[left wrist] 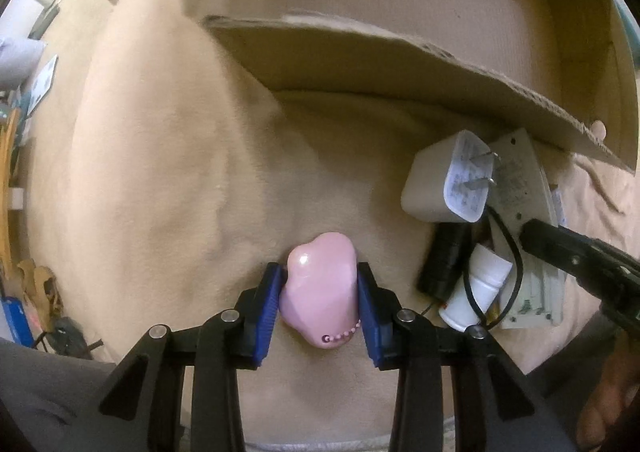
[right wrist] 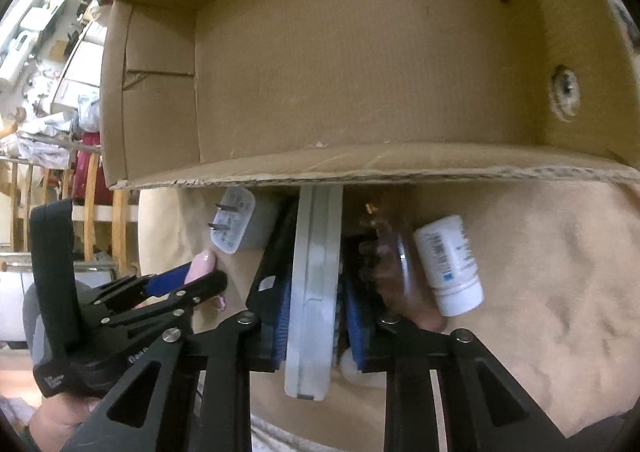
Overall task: Organize rigid objects
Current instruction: 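Grasp the pink heart object with the left tool while the right tool grasps the white phone, then carry both items into the box and open both tools to release them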
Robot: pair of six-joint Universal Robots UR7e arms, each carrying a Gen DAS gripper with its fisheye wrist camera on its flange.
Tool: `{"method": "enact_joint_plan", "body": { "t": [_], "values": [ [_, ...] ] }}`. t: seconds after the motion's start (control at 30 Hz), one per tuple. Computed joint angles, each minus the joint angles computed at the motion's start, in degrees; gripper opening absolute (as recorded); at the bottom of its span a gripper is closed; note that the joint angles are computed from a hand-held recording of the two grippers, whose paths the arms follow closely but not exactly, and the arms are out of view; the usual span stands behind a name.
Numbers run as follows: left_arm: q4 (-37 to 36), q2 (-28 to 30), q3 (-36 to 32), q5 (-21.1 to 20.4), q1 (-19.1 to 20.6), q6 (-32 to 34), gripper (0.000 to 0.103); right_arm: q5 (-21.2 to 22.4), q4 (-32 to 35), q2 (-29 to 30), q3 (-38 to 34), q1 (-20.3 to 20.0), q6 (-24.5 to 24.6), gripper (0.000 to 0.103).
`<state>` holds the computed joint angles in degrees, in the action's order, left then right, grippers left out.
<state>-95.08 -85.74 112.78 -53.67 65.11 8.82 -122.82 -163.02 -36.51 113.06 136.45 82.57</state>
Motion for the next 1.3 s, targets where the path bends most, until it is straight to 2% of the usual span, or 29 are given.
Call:
{"method": "enact_joint_plan", "body": {
  "t": [0.3,0.33,0.43,0.53,0.73,0.83,1.1,1.3],
  "values": [
    [-2.8,-1.7,0.1,1.0,0.5,1.1,0.034,-3.1,4.5,0.4,-1.8,2.9,3.2,0.023],
    [-0.5,-3.6,0.3,0.6,-0.7,-0.2,0.034,-3.4,4.8,0.4,-1.8,3.3,3.8,0.023],
    [-2.3,-3.9,1.3,1.1,-0.1,0.2,0.034,-3.8,4.3,0.3,-1.3,4.0,5.6,0.023],
    [-1.6,-3.4,-0.8,1.0,-0.2,-0.4,0.034,-4.8,4.8,0.2,-1.3,5.3,7.8,0.023],
    [-2.9,-5.7,-1.2,1.9,-0.6,0.4,0.034,-7.7,4.0,-1.5,-0.2,9.3,12.6,0.023],
    [-2.7,-8.3,-1.0,0.9,-1.6,0.1,0.034,-9.6,3.3,-2.1,0.0,11.1,14.1,0.023],
    [-2.1,-14.9,-0.9,-1.5,-5.8,0.2,0.034,-12.9,0.3,-3.2,-0.2,13.6,11.7,0.023],
    [-2.8,-13.4,-3.7,-3.1,-7.4,0.5,0.034,-15.0,0.3,-4.7,-0.5,12.4,7.7,0.023]
  ]
}}
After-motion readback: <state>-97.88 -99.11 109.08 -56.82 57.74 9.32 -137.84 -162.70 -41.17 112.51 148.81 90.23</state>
